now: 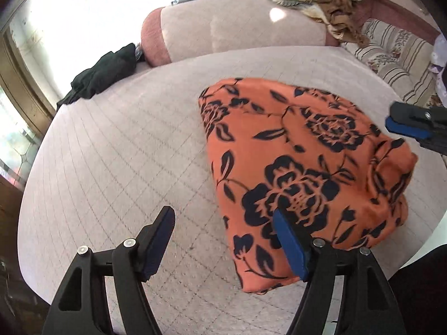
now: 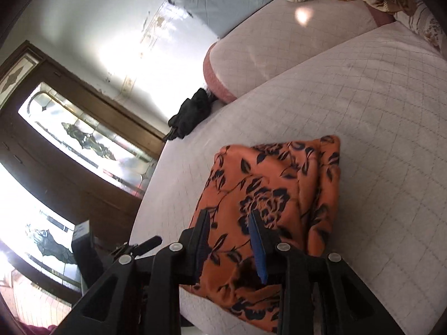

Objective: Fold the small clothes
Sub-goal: 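Press the compact folded bundle flat with both grippers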

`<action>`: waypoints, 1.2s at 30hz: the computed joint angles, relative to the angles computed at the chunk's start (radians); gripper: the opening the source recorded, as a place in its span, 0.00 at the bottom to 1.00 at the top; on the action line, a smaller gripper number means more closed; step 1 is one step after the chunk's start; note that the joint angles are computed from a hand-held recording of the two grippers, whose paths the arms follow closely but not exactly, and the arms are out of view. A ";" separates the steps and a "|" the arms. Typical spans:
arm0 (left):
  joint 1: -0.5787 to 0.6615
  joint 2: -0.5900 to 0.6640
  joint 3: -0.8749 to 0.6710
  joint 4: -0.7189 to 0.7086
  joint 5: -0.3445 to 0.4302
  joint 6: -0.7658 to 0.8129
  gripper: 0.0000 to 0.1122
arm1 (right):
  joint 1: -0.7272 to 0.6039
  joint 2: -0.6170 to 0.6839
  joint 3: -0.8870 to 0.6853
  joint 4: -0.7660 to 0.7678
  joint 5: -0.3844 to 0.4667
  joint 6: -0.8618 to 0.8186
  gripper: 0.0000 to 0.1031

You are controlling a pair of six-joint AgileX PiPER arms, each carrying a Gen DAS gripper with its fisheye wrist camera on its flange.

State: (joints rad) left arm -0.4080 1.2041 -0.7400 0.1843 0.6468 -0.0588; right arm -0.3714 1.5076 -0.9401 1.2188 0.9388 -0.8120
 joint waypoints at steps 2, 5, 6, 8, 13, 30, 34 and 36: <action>0.053 -0.009 0.031 -0.083 -0.009 0.082 0.66 | 0.068 -0.014 0.026 -0.091 -0.058 0.074 0.31; 0.061 -0.022 0.093 -0.125 -0.063 0.134 0.66 | 0.121 -0.077 0.095 -0.265 -0.147 0.209 0.31; 0.070 -0.011 0.119 -0.137 -0.097 0.167 0.66 | 0.127 -0.096 0.115 -0.306 -0.160 0.242 0.28; 0.104 -0.011 0.190 -0.193 -0.184 0.274 0.67 | 0.143 -0.125 0.157 -0.378 -0.195 0.304 0.27; 0.229 0.046 0.148 -0.494 -0.109 0.578 0.68 | 0.196 -0.086 0.158 -0.476 -0.250 0.430 0.27; 0.408 0.083 0.195 -1.119 -0.064 1.391 0.68 | 0.342 0.461 -0.677 -0.983 -0.039 1.104 0.32; 0.406 0.105 0.159 -1.044 -0.054 1.286 0.79 | 0.361 0.586 -0.893 -1.069 0.102 1.209 0.31; 0.409 0.173 0.108 -1.023 -0.010 1.217 0.82 | 0.376 0.594 -0.965 -1.038 0.118 1.176 0.31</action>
